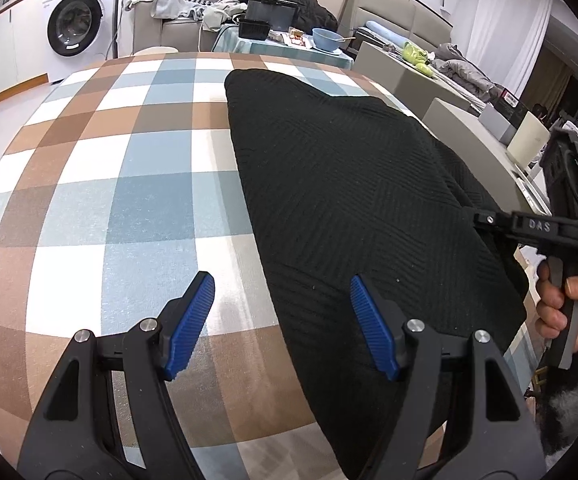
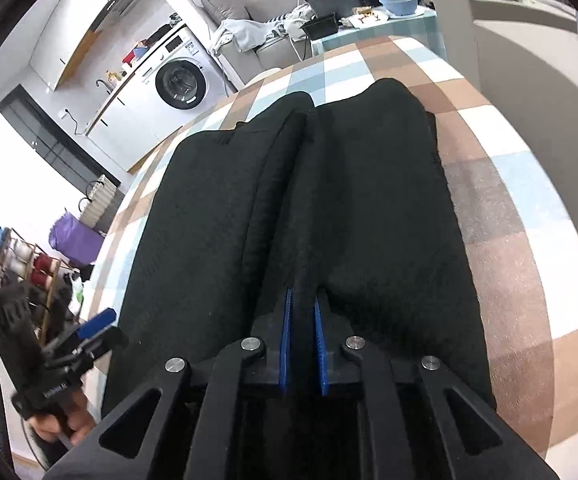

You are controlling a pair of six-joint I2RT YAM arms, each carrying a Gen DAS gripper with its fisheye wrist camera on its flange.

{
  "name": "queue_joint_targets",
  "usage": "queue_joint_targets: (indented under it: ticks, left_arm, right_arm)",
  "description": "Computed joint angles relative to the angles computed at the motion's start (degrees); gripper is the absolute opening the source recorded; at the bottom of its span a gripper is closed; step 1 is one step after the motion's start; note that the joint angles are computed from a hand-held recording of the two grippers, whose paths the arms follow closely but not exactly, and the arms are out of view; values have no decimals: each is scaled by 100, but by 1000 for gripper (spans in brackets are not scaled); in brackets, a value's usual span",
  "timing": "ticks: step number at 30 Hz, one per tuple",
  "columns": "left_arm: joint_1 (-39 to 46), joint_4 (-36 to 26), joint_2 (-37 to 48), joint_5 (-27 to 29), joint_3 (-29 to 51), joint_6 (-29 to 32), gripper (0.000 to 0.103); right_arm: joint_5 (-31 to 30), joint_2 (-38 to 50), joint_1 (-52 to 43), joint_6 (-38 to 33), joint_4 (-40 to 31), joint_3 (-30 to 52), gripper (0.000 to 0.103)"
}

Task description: Fold small clothes

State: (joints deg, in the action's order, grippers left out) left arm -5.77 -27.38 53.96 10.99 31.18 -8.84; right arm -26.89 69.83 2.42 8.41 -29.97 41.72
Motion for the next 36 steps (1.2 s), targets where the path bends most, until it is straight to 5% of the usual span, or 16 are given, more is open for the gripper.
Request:
queue_joint_targets:
  ticks: [6,9,13,21,26,28,29,30,33,36]
  left_arm:
    - [-12,118,64,25,1,-84,68]
    - [-13,60,36,-18,46,-37,68]
    - [11,138,165,7,40,-30,68]
    - [-64,128,135,-51,14,-76,68]
    - [-62,123,121,-29,14,-134,68]
    - [-100,80,72,-68,26,-145,68]
    - [-105,73,52,-75,24,-146,68]
    - [-109,29,-14,-80,32,-146,68]
    - [-74,31,-67,-91,18,-121,68]
    - [7,86,62,22,15,-154,68]
  right_arm:
    - [319,505,453,559,276,370,5]
    - [396,-204,595,578,404,255,4]
    - [1168,-143,676,320,-43,401,5]
    - [619,-443,372,273,-176,383,33]
    - [137,174,621,446,88,599,43]
    - [488,702,969,556,37,844,36]
    - [699,854,1117,544,10,956,16]
    - [765,797,1191,500,63,956,10]
    - [730,225,1272,324,519,756,8]
    - [1598,570,1484,274,212,976,8]
